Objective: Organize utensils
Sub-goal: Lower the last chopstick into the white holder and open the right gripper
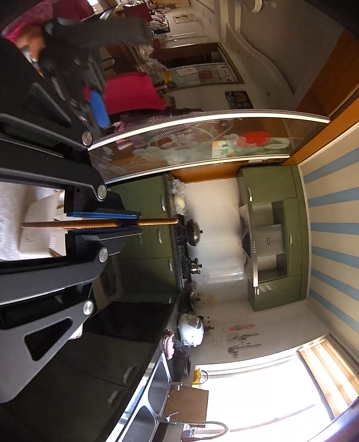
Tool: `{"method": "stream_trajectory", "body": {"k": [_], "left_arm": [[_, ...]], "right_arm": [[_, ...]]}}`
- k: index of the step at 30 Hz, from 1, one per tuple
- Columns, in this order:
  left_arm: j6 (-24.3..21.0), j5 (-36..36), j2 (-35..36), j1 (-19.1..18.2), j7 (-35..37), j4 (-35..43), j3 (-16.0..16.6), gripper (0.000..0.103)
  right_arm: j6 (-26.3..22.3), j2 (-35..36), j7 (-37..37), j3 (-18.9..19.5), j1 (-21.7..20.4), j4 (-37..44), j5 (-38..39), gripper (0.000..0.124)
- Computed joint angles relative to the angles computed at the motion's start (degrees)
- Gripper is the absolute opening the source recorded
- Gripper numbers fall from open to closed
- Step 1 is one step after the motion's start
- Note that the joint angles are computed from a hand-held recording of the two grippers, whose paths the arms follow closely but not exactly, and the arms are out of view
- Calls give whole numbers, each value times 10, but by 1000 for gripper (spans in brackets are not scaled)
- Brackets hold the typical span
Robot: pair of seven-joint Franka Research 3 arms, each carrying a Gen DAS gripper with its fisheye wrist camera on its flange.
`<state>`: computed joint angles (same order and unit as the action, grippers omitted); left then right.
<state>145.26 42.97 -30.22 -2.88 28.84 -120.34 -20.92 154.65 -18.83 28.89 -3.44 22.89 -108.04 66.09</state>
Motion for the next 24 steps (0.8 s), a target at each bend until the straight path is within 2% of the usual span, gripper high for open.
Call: {"method": "stream_trajectory", "body": {"k": [2,6,10,18,24], "left_arm": [[-1,-13,-39,-14,1,-36,8,33],[-10,-44,-115,-29,-8,-107,12,37],[-21,-65,-174,-33,-22,-168,8,41],[-2,-123,-206,-49,-43,-234,25,41],[12,-144,-198,-51,-36,-244,30,41]], "right_arm": [[34,42,27,19,-5,40,-24,6],[46,125,135,50,-27,108,-128,6],[62,176,194,69,-37,139,-193,6],[43,198,273,83,-49,131,-285,7],[22,190,268,85,-51,113,-304,8]]}}
